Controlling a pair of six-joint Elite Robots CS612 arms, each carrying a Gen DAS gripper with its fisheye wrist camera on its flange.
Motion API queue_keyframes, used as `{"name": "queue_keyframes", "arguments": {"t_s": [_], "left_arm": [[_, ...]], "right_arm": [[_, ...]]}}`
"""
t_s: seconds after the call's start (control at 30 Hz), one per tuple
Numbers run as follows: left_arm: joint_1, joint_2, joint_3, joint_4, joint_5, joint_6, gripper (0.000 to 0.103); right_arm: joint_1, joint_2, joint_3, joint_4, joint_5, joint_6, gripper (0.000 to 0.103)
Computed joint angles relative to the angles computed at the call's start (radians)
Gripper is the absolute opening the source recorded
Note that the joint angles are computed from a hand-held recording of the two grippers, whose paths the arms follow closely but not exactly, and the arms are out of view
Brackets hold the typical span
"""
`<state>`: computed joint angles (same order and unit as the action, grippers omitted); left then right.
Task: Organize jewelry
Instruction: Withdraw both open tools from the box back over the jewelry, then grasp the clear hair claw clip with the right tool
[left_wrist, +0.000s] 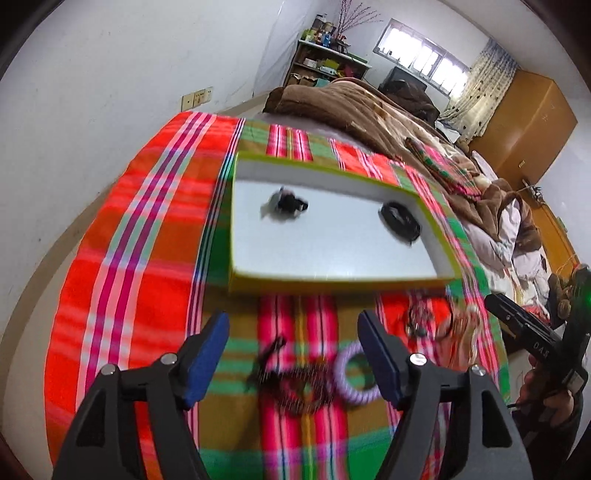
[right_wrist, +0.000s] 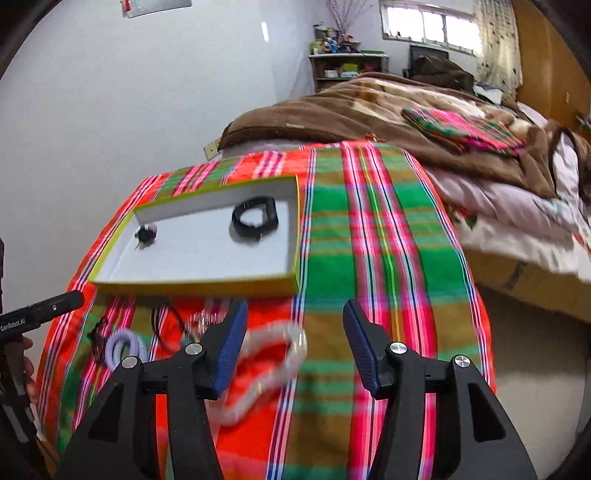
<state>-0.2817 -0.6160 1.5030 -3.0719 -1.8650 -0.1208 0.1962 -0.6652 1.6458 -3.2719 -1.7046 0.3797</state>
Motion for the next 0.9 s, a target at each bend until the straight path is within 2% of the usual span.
{"name": "queue_keyframes", "arguments": {"t_s": [0.17,0.23,0.3,0.4,0.6,0.83,0.87,0.9], "left_arm": [[-0.002,-0.012,0.050,-0.046,0.038,-0.018,0.074],[0.001,-0.011,0.063,-0.058,0.028,-0.030,0.073],[0.004,-0.014,0.073,-0.048,0.020,-0.043,0.073],[-0.001,-0.024,0.091,-0.025,0.057,-0.043,0.073],[0.007,-0.025,0.107,-0.040,0.034,-0.042,0.073],[0.005,-0.027,0.121,-0.052,0.028,-0.028,0.073],[0.005,-0.028,0.124,-0.055,0.024,-0.028,0.073],[0.004,-0.028,0.125,-0.057,0.023,-0.028,0.073]], "right_arm": [[0.007,-0.002,0.036,-0.013,0.017,0.064,0.054],[0.006,0.002,0.040,-0.006,0.044,0.097,0.054],[0.008,0.007,0.033,0.014,0.044,0.109,0.054],[0.010,0.014,0.023,0.020,0.053,0.115,0.054],[0.019,0.025,-0.013,0.100,0.015,0.118,0.054],[0.026,0.031,-0.025,0.112,-0.021,0.101,0.054],[0.028,0.032,-0.026,0.112,-0.029,0.098,0.052],[0.030,0.032,-0.025,0.107,-0.032,0.089,0.044]]}}
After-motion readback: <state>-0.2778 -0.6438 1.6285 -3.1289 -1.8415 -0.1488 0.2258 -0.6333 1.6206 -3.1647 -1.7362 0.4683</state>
